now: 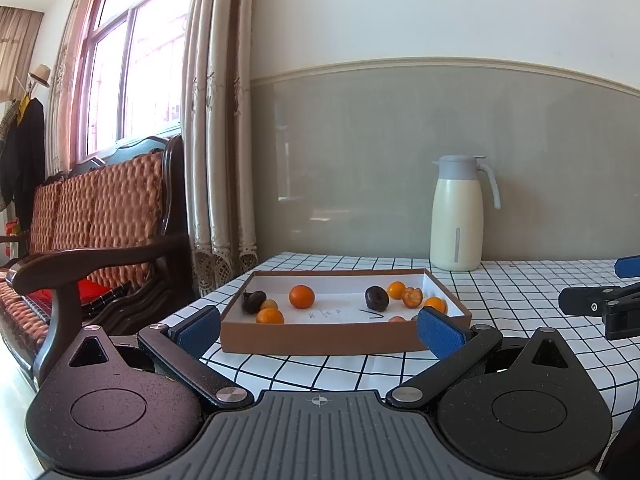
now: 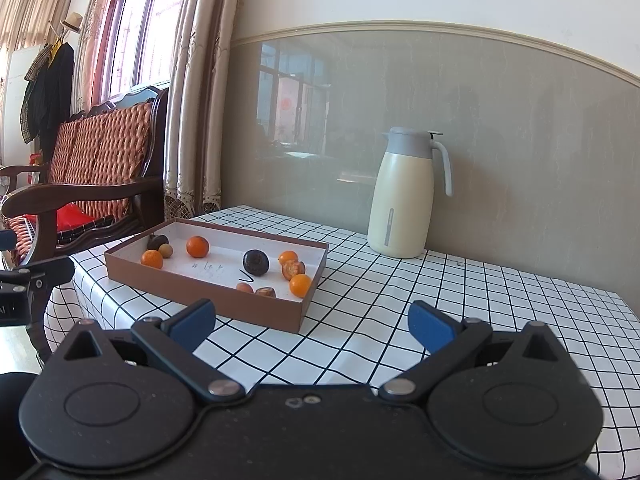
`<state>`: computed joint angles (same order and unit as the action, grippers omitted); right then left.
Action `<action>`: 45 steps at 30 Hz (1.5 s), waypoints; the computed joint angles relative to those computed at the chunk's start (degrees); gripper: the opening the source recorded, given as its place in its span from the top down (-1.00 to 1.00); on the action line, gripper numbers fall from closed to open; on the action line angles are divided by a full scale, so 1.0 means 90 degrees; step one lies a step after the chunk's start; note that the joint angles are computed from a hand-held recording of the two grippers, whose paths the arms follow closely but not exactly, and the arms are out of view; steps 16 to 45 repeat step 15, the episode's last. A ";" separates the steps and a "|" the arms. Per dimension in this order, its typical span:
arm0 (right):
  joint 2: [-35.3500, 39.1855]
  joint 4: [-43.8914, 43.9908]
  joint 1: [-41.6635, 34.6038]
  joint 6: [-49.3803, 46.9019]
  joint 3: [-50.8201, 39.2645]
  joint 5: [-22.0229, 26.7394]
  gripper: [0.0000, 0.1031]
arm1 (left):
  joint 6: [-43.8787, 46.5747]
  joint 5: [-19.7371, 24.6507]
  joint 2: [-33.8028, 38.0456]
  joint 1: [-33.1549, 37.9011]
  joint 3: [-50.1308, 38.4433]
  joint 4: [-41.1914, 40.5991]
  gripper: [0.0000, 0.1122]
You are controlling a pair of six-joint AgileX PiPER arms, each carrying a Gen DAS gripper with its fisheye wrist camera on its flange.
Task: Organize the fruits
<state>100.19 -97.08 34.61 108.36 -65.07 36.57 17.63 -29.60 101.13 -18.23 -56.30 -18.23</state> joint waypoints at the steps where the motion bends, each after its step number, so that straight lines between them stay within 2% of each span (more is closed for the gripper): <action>1: 0.0003 -0.0007 0.0002 0.0004 0.0001 0.0000 -0.88 | -0.0014 -0.0011 0.0000 0.0000 0.0002 0.0022 -0.84; 13: 0.0013 -0.0013 0.0006 0.0013 -0.0003 0.0004 -0.88 | -0.0125 -0.0308 -0.0027 -0.0025 0.0163 0.0200 -0.84; 45: 0.0010 -0.0018 0.0004 0.0004 0.0004 0.0007 -0.88 | -0.0096 -0.0228 -0.0025 -0.0023 0.0120 0.0178 -0.84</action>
